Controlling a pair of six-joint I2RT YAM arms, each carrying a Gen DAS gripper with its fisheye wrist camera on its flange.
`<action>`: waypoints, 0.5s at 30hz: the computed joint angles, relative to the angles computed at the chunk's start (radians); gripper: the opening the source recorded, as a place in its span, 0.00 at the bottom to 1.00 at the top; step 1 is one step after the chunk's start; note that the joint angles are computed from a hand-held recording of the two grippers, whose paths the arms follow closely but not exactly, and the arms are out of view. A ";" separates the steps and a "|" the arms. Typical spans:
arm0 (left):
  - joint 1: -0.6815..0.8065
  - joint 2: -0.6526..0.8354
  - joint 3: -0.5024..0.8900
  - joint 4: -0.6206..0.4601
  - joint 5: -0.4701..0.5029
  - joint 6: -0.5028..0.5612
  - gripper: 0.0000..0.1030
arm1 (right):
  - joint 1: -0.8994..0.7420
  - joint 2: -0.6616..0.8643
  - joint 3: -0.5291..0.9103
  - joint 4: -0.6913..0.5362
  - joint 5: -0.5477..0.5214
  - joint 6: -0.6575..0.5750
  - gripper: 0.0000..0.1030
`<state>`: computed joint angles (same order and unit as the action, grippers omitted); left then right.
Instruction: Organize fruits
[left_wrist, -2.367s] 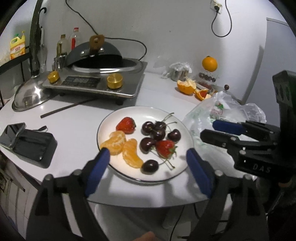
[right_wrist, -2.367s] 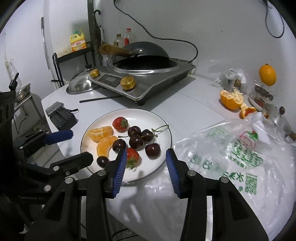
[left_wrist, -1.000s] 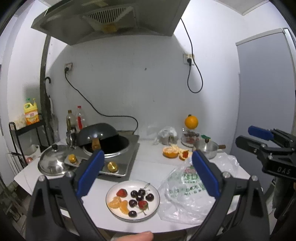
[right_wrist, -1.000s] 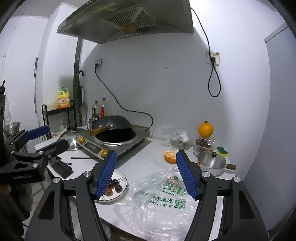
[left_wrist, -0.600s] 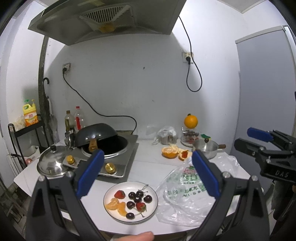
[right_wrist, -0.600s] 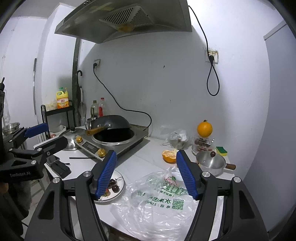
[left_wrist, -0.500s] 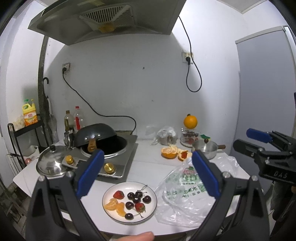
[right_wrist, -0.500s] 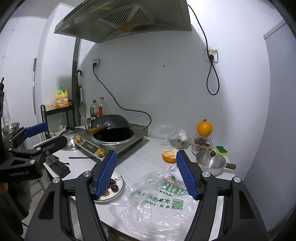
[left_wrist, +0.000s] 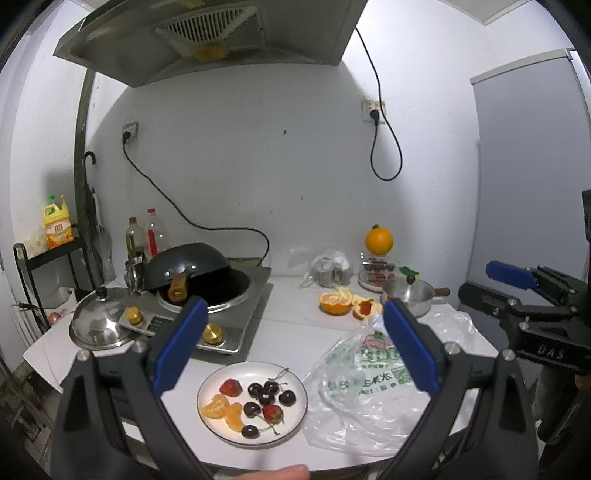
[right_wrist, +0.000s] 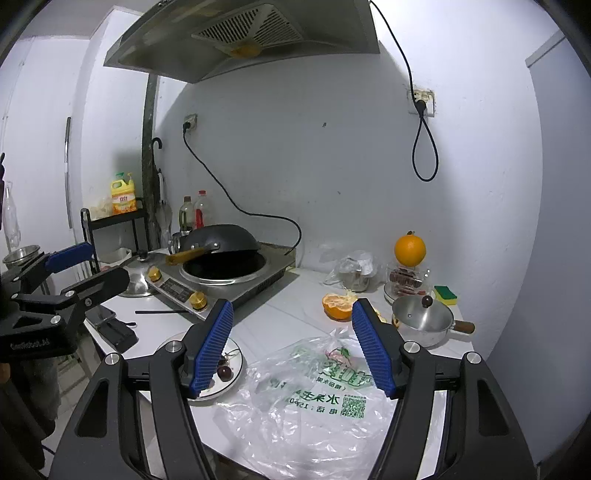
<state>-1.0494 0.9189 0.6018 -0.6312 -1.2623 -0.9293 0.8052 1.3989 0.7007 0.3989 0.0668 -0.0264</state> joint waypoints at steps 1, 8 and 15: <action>0.002 -0.001 0.000 -0.001 0.001 0.001 0.94 | -0.003 0.003 0.001 0.002 -0.005 -0.002 0.68; 0.021 0.029 0.005 0.045 0.013 0.023 0.94 | -0.018 0.014 0.001 0.009 -0.025 -0.004 0.68; 0.031 0.047 0.007 0.079 0.019 0.044 0.94 | -0.027 0.016 -0.004 0.017 -0.036 -0.007 0.68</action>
